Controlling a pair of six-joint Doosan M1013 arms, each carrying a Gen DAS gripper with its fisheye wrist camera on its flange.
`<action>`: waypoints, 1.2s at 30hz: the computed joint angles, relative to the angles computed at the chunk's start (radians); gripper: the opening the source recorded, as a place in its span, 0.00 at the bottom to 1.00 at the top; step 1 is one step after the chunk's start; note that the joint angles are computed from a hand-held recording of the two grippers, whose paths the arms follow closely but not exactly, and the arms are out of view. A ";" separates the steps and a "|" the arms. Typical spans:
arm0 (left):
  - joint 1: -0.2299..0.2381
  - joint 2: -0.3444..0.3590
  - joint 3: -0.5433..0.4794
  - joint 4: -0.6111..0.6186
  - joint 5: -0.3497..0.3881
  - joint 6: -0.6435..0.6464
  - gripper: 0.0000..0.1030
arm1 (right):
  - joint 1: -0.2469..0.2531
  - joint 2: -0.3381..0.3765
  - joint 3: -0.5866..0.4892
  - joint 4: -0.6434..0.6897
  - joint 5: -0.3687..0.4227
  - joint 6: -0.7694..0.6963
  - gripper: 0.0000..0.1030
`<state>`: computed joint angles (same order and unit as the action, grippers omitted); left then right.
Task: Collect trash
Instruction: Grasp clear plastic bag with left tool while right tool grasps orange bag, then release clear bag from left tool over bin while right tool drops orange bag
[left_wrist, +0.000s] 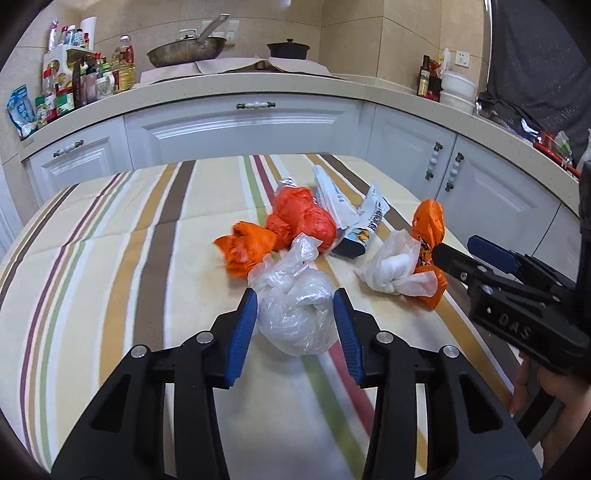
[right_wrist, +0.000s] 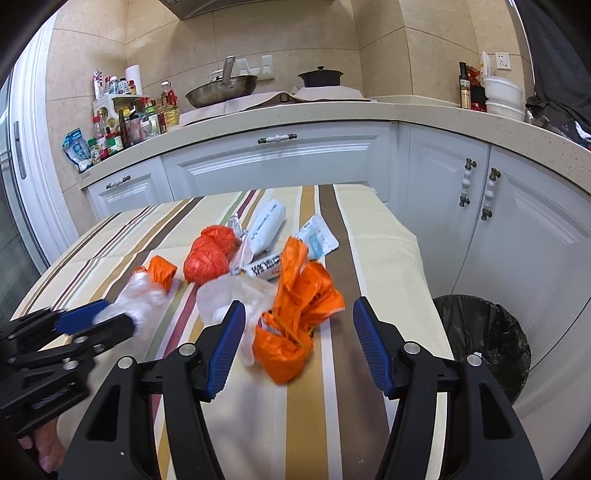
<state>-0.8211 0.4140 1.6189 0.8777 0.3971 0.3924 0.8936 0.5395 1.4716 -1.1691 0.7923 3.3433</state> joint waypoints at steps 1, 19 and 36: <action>0.002 -0.006 0.008 0.010 0.001 -0.013 0.40 | -0.002 0.002 -0.004 0.003 0.001 -0.003 0.57; 0.032 -0.044 0.053 0.067 0.012 -0.114 0.40 | -0.028 0.017 -0.051 0.074 -0.021 -0.116 0.12; -0.011 -0.032 0.010 0.041 -0.035 -0.035 0.40 | -0.005 -0.053 0.052 -0.059 0.059 0.030 0.09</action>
